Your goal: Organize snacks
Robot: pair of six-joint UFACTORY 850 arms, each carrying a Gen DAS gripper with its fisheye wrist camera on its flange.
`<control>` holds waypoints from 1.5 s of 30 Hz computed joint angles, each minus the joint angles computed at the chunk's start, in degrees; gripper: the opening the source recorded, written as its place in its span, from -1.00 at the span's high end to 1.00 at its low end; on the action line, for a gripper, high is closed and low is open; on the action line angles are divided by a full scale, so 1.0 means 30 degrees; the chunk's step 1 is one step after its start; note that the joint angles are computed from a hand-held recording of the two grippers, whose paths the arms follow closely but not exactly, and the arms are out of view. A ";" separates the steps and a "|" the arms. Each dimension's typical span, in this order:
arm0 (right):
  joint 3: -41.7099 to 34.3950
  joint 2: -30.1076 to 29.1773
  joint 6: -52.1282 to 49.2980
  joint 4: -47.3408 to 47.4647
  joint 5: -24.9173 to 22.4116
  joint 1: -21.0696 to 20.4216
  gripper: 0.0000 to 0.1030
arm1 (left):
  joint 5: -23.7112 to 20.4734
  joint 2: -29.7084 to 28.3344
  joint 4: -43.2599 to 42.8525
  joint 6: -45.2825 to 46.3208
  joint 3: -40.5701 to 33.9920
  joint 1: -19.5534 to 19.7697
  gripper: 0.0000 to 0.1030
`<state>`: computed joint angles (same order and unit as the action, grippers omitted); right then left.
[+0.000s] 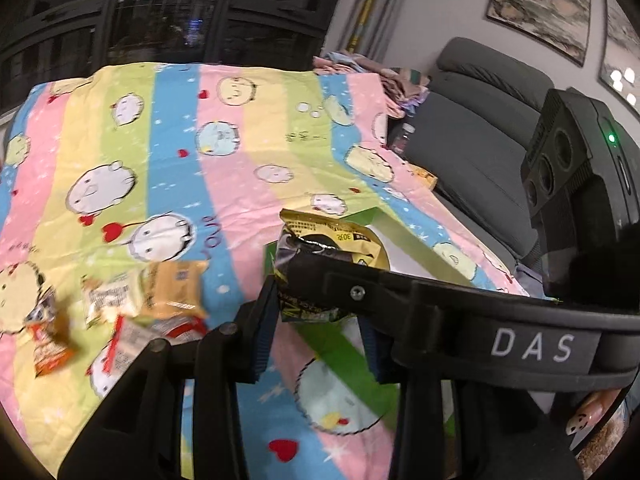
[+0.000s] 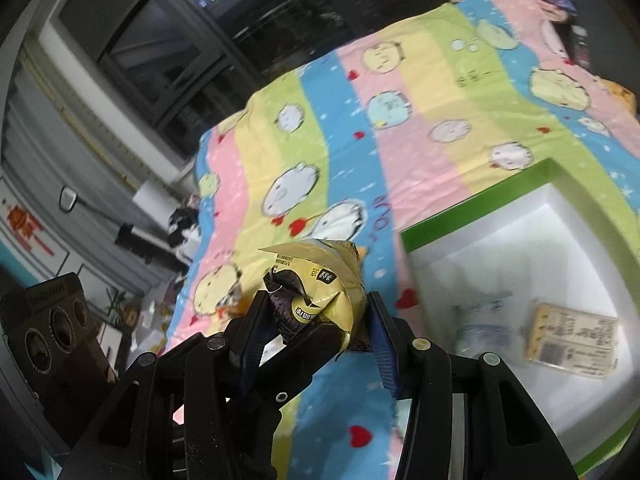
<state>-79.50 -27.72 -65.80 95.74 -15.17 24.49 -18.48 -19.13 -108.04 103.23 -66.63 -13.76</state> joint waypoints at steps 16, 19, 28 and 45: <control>0.0262 -0.0150 0.2854 -0.0307 -0.0174 -0.2272 0.03 | -0.0335 -0.3194 0.9343 -0.8753 -0.4561 -0.1537 0.32; 0.0085 -0.0439 0.4210 -0.1085 -0.0426 -0.2674 0.03 | -0.0528 -0.4049 1.2026 -1.1496 -0.5755 -0.1821 0.32; -0.0724 -0.1497 1.1234 -0.6425 -0.0867 -0.3407 0.03 | -0.2340 -0.6302 1.7012 -1.6766 -0.8495 -0.2034 0.32; -0.2174 -0.3143 1.7588 -1.1302 -0.2398 -0.3808 0.03 | -0.4087 -0.8277 2.1927 -2.2394 -1.0857 -0.2218 0.32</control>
